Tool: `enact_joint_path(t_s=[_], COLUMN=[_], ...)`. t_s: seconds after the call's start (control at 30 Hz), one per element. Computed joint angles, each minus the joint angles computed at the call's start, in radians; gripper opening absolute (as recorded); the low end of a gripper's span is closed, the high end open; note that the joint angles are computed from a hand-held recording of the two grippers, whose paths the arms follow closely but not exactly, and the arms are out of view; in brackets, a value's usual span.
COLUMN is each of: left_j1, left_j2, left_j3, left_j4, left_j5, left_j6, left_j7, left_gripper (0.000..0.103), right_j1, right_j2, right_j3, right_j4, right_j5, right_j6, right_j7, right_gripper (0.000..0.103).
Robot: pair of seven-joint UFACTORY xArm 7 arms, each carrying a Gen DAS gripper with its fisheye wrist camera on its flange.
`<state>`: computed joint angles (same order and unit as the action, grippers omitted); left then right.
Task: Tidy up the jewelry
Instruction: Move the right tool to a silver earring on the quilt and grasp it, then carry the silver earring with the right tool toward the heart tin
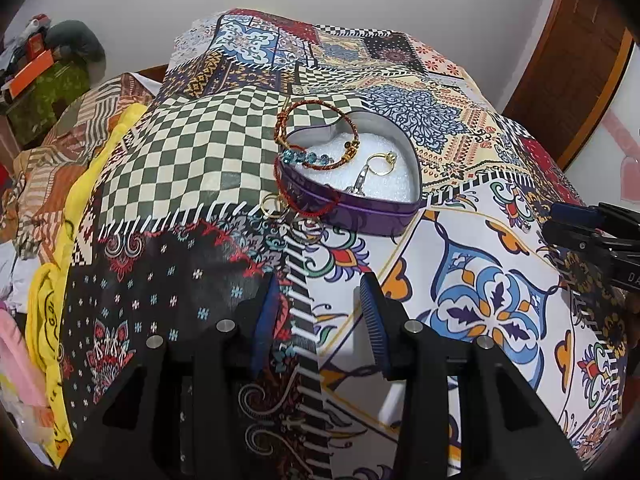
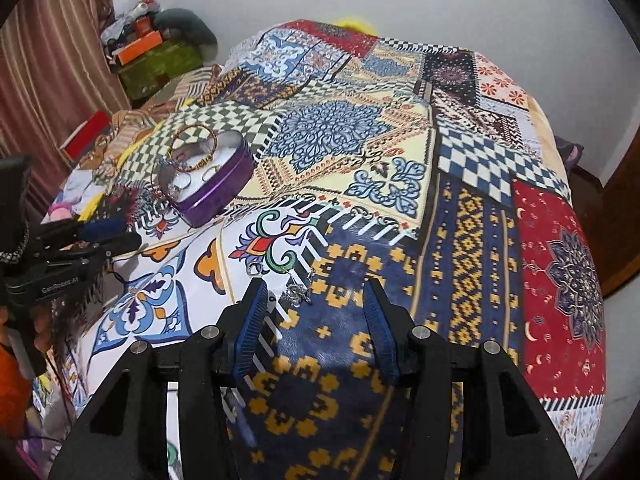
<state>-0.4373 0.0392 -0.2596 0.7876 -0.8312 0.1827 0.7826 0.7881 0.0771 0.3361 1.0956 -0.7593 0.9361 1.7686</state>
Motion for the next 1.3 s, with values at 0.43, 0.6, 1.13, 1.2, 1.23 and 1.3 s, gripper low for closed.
enact_joint_path(t_s=[0.43,0.6,1.13,1.2,1.23,1.3], left_j1=[0.029,0.042,0.074,0.068,0.073,0.097], left_j2=[0.078,0.112,0.146,0.16,0.168,0.182], left_j3=[-0.047,-0.056,-0.051,-0.041,-0.045,-0.068], left_j4=[0.06,0.091,0.11,0.121,0.128,0.143], left_j5=[0.03,0.071,0.322,0.369,0.381,0.38], left_j6=[-0.017,-0.023,-0.047,-0.055,-0.057,-0.055], left_j7=[0.012,-0.029,-0.288,-0.331,-0.343,-0.346], left_gripper=[0.025,0.025,0.025,0.025,0.025,0.025], right_j1=[0.006,0.011,-0.006,-0.008,-0.008,-0.008], right_j2=[0.019,0.013,-0.011,-0.012,-0.011,-0.01], right_j3=[-0.003,-0.007,-0.002,0.0,0.0,0.001], right_j4=[0.005,-0.003,-0.041,-0.042,-0.041,-0.039], right_j5=[-0.005,-0.018,-0.049,-0.05,-0.051,-0.05], right_j6=[-0.003,-0.009,-0.07,-0.071,-0.071,-0.069], right_j7=[-0.038,-0.021,0.038,0.041,0.042,0.041], right_gripper=[0.011,0.01,0.01,0.009,0.009,0.009])
